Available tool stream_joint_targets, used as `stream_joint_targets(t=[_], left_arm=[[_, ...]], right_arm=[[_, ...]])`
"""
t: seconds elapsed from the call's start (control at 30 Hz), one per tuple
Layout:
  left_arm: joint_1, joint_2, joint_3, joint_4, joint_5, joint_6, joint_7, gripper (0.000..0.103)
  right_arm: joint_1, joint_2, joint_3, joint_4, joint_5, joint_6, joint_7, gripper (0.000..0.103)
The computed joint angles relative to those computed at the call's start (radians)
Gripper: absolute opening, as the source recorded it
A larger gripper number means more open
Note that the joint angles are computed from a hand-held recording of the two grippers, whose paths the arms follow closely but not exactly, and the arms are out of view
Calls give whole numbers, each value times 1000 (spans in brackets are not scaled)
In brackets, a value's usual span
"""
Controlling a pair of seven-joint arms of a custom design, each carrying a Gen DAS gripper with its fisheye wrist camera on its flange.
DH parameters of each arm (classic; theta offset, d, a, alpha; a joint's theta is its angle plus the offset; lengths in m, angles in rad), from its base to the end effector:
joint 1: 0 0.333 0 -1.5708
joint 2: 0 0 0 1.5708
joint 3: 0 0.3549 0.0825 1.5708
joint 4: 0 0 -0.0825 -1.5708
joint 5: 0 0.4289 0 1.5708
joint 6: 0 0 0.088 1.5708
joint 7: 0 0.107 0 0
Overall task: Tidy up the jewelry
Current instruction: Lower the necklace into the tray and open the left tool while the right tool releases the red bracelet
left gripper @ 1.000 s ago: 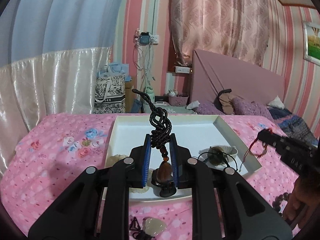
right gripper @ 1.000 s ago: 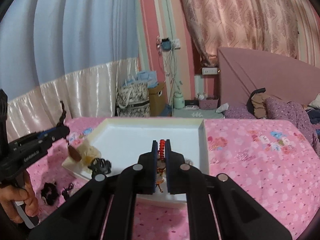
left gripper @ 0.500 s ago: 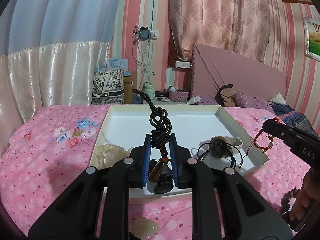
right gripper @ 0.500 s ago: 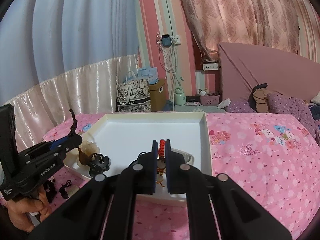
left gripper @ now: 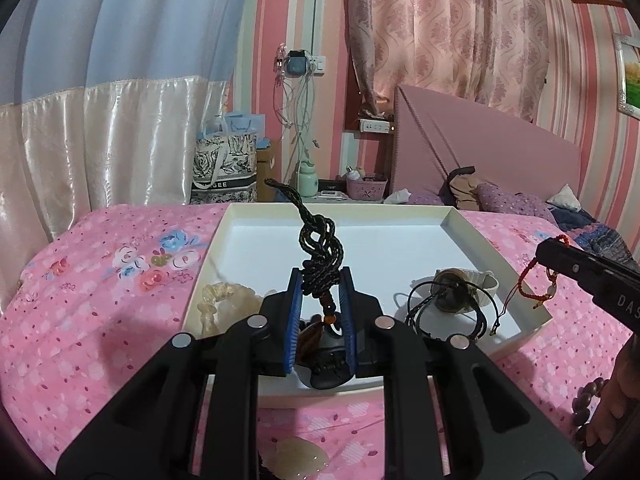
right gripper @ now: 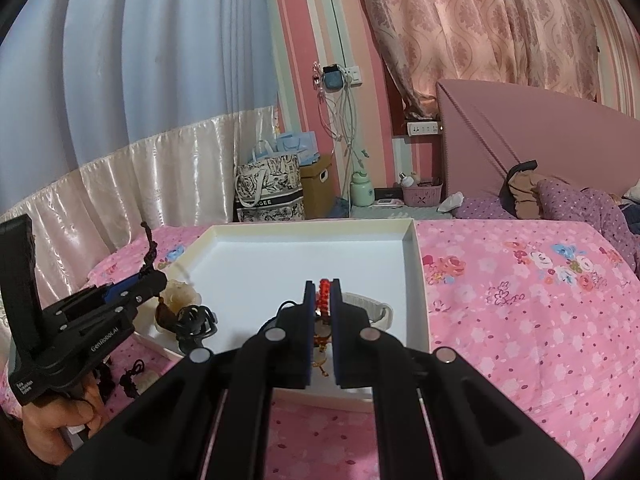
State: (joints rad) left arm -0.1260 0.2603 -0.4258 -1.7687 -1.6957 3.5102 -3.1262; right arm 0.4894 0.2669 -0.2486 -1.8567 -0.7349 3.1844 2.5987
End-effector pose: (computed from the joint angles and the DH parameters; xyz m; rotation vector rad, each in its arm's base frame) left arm 0.6224 -0.2117 0.4961 -1.4794 1.6984 -1.0573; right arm 0.6641 0.2447 0.5040 -1.5308 1.5148 -0.6519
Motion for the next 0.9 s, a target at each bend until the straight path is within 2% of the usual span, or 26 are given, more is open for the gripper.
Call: stream_joint_targets(t=[0.07, 0.13, 0.17, 0.27, 0.47, 0.57, 0.7, 0.83, 0.87, 0.9], left_arm=[[-37, -8, 37, -41, 122, 11, -115, 17], [-57, -21, 66, -68, 180, -5, -205, 17], [-64, -25, 79, -73, 184, -14, -225, 17], [-76, -33, 101, -128, 349, -9, -415, 17], [-166, -17, 178, -107, 317, 36, -370, 17], [-193, -16, 194, -113, 340, 62, -369, 17], [-209, 12, 187, -59, 242, 117, -239, 17], [-180, 21, 154, -37, 198, 135, -195, 17], [-173, 23, 148, -32, 187, 137, -184, 17], [-169, 27, 142, -26, 179, 145, -177, 17]], right_arm=[[-17, 5, 22, 1, 16, -2, -18, 6], [-34, 14, 47, 8, 34, -9, -48, 6], [-29, 19, 43, 12, 35, -11, -51, 6], [18, 31, -10, 27, 7, -13, -29, 6], [25, 44, -21, 47, -24, -18, -23, 6], [47, 48, -45, 54, -56, -26, -6, 6], [64, 47, -57, 63, -113, -28, 22, 6], [-6, 53, 34, 65, -72, -42, -45, 6], [-55, 55, 94, 62, -26, -48, -102, 6], [-75, 58, 118, 61, 3, -50, -130, 6]])
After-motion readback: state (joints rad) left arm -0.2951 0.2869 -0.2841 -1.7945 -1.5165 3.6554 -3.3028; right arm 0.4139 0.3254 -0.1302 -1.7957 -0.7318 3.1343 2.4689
